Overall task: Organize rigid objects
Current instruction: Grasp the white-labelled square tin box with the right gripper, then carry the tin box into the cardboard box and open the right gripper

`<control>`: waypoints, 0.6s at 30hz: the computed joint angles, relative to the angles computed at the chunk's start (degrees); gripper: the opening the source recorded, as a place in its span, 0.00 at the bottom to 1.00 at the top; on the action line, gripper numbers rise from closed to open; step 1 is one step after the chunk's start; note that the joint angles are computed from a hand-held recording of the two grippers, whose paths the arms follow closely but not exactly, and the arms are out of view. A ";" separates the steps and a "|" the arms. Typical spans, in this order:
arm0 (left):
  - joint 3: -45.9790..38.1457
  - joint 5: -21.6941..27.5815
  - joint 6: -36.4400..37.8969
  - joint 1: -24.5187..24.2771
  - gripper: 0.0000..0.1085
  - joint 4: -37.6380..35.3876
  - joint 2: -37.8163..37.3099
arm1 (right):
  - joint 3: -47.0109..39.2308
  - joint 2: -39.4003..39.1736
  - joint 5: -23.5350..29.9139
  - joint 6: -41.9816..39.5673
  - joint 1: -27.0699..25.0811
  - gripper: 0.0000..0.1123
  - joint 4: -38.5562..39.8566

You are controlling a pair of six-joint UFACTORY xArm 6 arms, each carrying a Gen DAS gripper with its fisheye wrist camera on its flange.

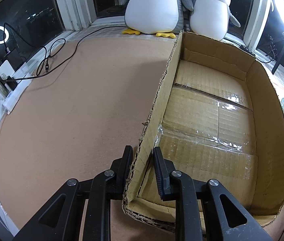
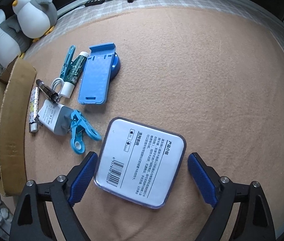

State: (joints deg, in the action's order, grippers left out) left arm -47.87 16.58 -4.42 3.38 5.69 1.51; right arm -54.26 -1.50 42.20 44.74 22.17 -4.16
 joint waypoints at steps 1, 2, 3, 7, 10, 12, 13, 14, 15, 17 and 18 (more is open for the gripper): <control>0.00 -0.01 0.07 0.01 0.21 -0.04 0.01 | 0.03 -0.17 -0.14 -1.40 -0.16 0.69 0.78; 0.00 -0.01 0.07 0.01 0.21 -0.04 0.01 | 0.10 -0.38 -0.10 -2.29 -0.30 0.69 1.37; 0.00 -0.01 0.07 0.01 0.21 -0.04 0.01 | 0.17 -0.44 -0.09 -4.06 -0.71 0.69 2.94; 0.01 0.03 -0.02 0.06 0.21 0.15 -0.06 | 0.36 -0.47 -0.75 -7.20 -1.14 0.68 5.02; 0.03 0.14 -0.09 0.10 0.21 0.33 -0.16 | 1.13 -1.28 -0.90 -8.75 -1.04 0.68 5.08; 0.07 0.09 -0.21 0.10 0.21 0.55 -0.17 | 2.34 -2.55 -0.98 -8.65 -0.79 0.68 4.31; 0.08 0.10 -0.28 0.13 0.21 0.68 -0.19 | 3.07 -3.22 -1.19 -8.50 -0.69 0.68 4.20; 0.07 0.08 -0.63 0.12 0.21 1.08 -0.16 | 3.49 -3.59 -1.41 -8.23 -0.58 0.68 4.06; 0.08 0.04 -0.78 0.15 0.21 1.27 -0.16 | 3.79 -3.92 -1.61 -7.84 -0.42 0.68 3.78; 0.00 -0.09 -1.19 0.17 0.21 1.72 0.00 | 4.04 -4.50 -1.80 -7.18 -0.03 0.68 3.03; -0.03 -0.18 -1.38 0.17 0.21 1.93 0.09 | 3.96 -4.93 -1.84 -6.69 0.44 0.68 2.20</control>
